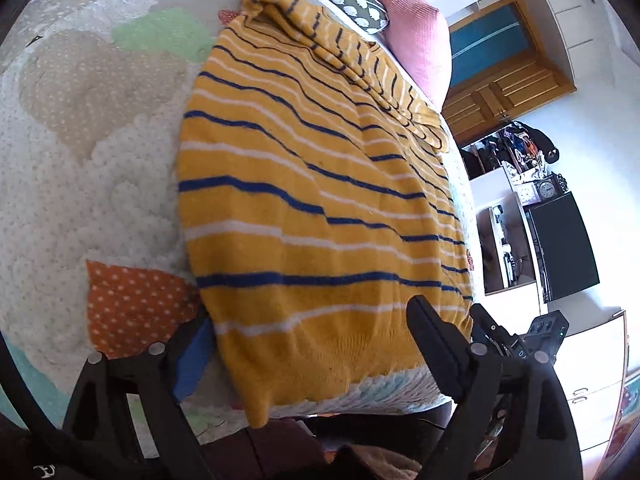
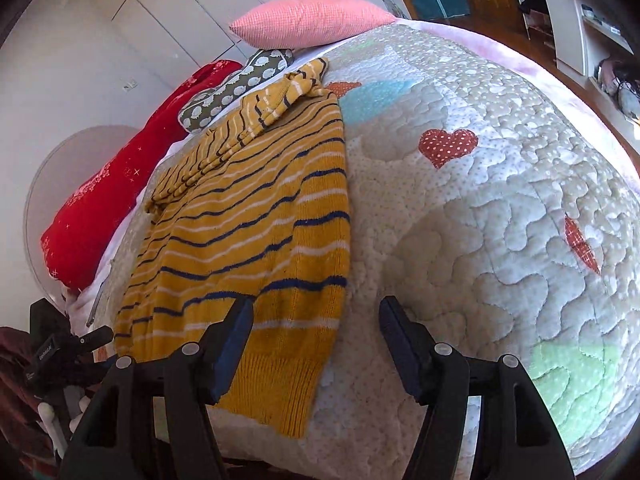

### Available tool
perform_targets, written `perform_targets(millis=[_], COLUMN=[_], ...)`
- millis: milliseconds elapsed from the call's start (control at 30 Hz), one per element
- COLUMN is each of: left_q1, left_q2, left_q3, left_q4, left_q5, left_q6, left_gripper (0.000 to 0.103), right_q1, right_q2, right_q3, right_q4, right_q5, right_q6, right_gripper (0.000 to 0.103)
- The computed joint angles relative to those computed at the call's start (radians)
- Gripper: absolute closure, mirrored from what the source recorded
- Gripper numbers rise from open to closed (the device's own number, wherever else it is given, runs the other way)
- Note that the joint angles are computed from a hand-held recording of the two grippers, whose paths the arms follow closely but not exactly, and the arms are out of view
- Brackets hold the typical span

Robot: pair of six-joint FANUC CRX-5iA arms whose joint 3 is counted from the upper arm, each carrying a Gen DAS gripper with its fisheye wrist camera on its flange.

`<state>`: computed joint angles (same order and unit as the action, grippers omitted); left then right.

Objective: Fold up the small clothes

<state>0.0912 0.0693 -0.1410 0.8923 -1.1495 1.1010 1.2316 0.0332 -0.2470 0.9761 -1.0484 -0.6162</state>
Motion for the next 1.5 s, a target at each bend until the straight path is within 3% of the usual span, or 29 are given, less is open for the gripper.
perform_targets(millis=[67,100,133,167,367,433,500,567,600,633,667,700,733,767,833,1033,1267,1367,1500], left_q1=[-0.008,-0.013,-0.019,-0.023,-0.008,-0.006,-0.007,-0.017,-0.022,-0.028,-0.03,-0.03,-0.03,-0.023,0.001,0.034,0.105,0.136,0.139], left_q2=[0.008,0.005,0.011,0.025,0.001,0.015,0.028,0.028,0.029,0.032,0.033,0.029,0.03,0.029,0.004,-0.106,-0.229,-0.237,-0.203], left_q3=[0.009,0.018,0.044,0.078,0.036,0.04,0.025,-0.005,-0.004,0.006,0.018,0.035,0.057,0.056,0.023,-0.037,-0.139,-0.182,-0.151], left_q4=[0.0,-0.025,-0.067,-0.111,-0.058,-0.051,-0.007,0.048,0.049,0.039,0.021,-0.023,-0.069,-0.07,-0.041,-0.05,-0.058,-0.034,-0.022], left_q5=[-0.012,-0.012,-0.023,-0.05,-0.031,-0.056,-0.075,-0.056,-0.049,-0.045,-0.045,-0.036,-0.036,-0.041,-0.034,0.003,-0.037,-0.064,-0.074], left_q6=[0.005,0.018,0.038,0.066,0.06,0.059,0.045,0.026,0.037,0.048,0.056,0.081,0.106,0.113,0.116,0.05,-0.023,-0.026,-0.007], left_gripper=[0.019,0.053,0.079,0.093,0.092,0.075,0.048,0.036,0.035,0.035,0.045,0.082,0.098,0.095,0.095,0.095,0.095,0.095,0.095], right_q1=[0.005,0.006,0.006,0.004,-0.008,-0.014,-0.024,-0.031,-0.035,-0.036,-0.035,-0.029,-0.023,-0.023,-0.029,0.011,0.109,0.154,0.152], right_q2=[0.02,0.031,0.04,0.045,0.067,0.055,0.035,0.021,0.02,0.027,0.038,0.058,0.079,0.089,0.072,0.036,0.019,0.044,0.073], right_q3=[0.012,0.023,0.03,0.032,0.065,0.04,0.004,-0.02,-0.023,-0.015,0.0,0.029,0.062,0.082,0.063,0.018,-0.007,0.025,0.083], right_q4=[0.014,0.015,0.021,0.029,0.028,0.044,0.068,0.091,0.097,0.095,0.087,0.062,0.028,0.004,0.008,0.068,0.086,0.03,-0.015], right_q5=[-0.011,-0.015,-0.01,0.005,0.063,0.088,0.126,0.151,0.157,0.151,0.133,0.098,0.06,0.044,0.077,0.089,0.056,0.013,-0.024], right_q6=[0.008,0.024,0.033,0.036,0.09,0.055,-0.003,-0.059,-0.073,-0.072,-0.058,-0.026,0.019,0.049,0.022,-0.068,-0.113,-0.042,0.057], right_gripper=[0.029,0.029,0.029,0.029,0.031,0.031,0.031,0.032,0.031,0.032,0.038,0.046,0.067,0.085,0.09,0.092,0.092,0.092,0.092])
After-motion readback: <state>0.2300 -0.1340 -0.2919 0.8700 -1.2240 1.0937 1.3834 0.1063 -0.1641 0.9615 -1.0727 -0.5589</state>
